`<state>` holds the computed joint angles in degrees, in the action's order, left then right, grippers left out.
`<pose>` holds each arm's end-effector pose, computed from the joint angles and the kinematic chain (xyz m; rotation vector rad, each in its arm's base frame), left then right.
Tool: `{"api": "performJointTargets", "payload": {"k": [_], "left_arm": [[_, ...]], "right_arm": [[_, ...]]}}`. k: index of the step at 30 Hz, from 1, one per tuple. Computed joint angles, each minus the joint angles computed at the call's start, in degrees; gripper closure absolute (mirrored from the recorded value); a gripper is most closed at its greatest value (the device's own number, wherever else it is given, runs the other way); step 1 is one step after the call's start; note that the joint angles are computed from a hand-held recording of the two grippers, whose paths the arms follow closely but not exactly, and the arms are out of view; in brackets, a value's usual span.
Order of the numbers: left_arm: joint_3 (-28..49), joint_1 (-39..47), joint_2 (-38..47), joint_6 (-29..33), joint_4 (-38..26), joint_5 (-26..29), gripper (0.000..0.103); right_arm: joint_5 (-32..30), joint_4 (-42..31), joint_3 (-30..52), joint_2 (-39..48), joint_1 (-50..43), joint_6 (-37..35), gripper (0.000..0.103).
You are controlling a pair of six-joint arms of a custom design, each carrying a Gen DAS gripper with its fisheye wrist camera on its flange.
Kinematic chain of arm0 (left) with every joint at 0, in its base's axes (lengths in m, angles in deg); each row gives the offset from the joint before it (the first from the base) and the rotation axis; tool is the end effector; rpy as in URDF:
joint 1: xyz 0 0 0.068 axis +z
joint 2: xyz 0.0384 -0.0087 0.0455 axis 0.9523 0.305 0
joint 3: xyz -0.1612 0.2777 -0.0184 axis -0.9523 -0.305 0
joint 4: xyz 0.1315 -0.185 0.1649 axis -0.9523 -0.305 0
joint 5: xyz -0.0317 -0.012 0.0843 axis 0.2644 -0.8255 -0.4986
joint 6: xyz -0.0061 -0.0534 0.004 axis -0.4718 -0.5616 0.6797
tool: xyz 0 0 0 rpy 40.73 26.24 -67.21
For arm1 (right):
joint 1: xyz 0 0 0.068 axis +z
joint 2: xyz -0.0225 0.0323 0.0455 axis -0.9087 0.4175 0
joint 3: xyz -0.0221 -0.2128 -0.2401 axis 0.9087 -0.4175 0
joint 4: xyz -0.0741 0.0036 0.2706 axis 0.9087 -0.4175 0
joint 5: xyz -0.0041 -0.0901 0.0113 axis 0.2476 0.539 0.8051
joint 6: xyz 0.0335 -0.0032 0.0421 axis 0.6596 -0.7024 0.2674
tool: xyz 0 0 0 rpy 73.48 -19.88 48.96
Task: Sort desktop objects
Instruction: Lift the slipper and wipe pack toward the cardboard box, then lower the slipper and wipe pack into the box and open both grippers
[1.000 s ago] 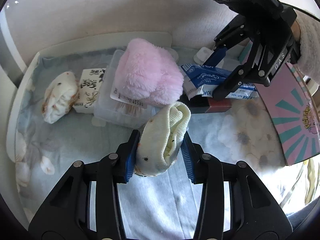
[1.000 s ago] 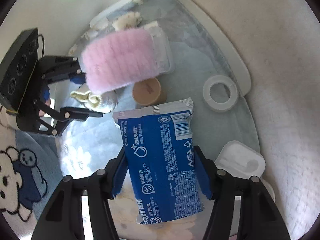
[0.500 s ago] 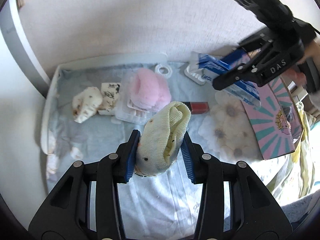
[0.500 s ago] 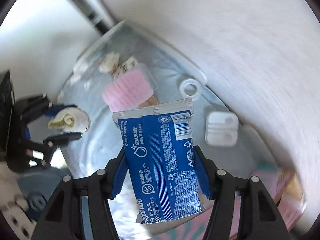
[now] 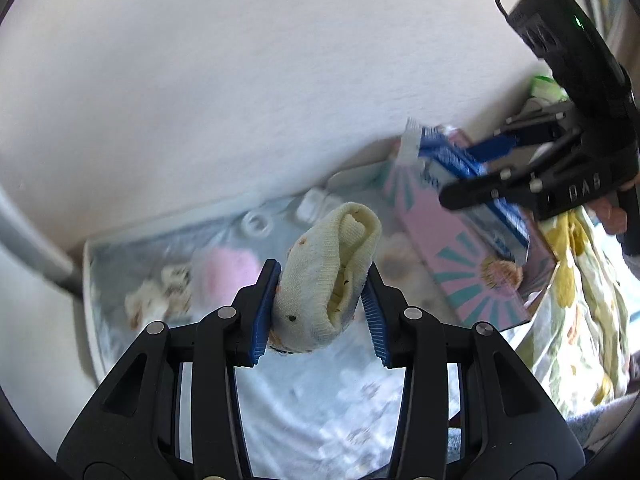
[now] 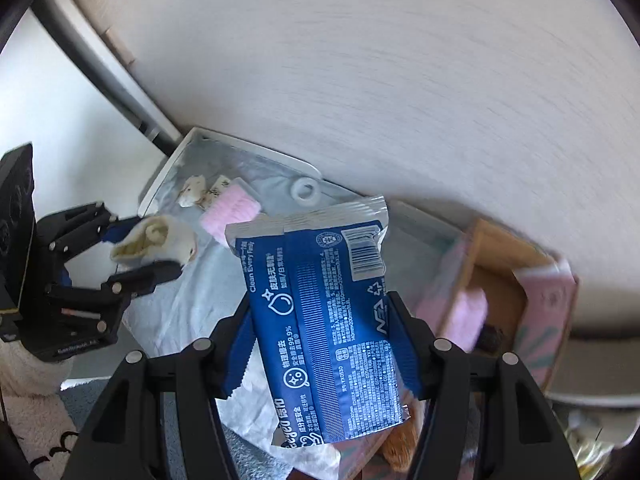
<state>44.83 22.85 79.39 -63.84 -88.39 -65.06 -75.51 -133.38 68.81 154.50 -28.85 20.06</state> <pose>0.1841 -0.1901 0.3374 -0.3310 2.4728 -0.1352 0.3127 0.2407 0.3601 -1.3197 2.5905 0.3744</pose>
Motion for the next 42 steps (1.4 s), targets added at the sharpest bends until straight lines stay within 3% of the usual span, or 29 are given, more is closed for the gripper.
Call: {"api": "performJointTargets", "payload": {"k": [8, 17, 28, 38, 42], "left_arm": [[8.5, 1.5, 8.4, 9.2, 4.8, 2.4, 0.066], [16.3, 3.8, 16.8, 15.3, 7.6, 7.2, 0.066], [34.0, 6.8, 33.1, 21.2, 4.8, 12.5, 0.066], [54.5, 9.1, 51.1, 23.5, -0.9, 17.3, 0.066], [58.9, 10.0, 55.0, 24.1, -3.4, 18.7, 0.066]], "right_arm": [[-0.9, -0.1, -8.1, -7.5, -8.3, -0.2, 0.046], [-0.9, 0.9, -14.7, -12.8, -16.0, -1.6, 0.046], [-2.2, 2.1, -20.3, -14.4, -24.2, -4.9, 0.046], [-2.7, 5.2, -23.0, -11.4, -28.0, -7.4, 0.046], [-2.7, 6.1, -22.9, -9.4, -28.8, -7.6, 0.046]]}}
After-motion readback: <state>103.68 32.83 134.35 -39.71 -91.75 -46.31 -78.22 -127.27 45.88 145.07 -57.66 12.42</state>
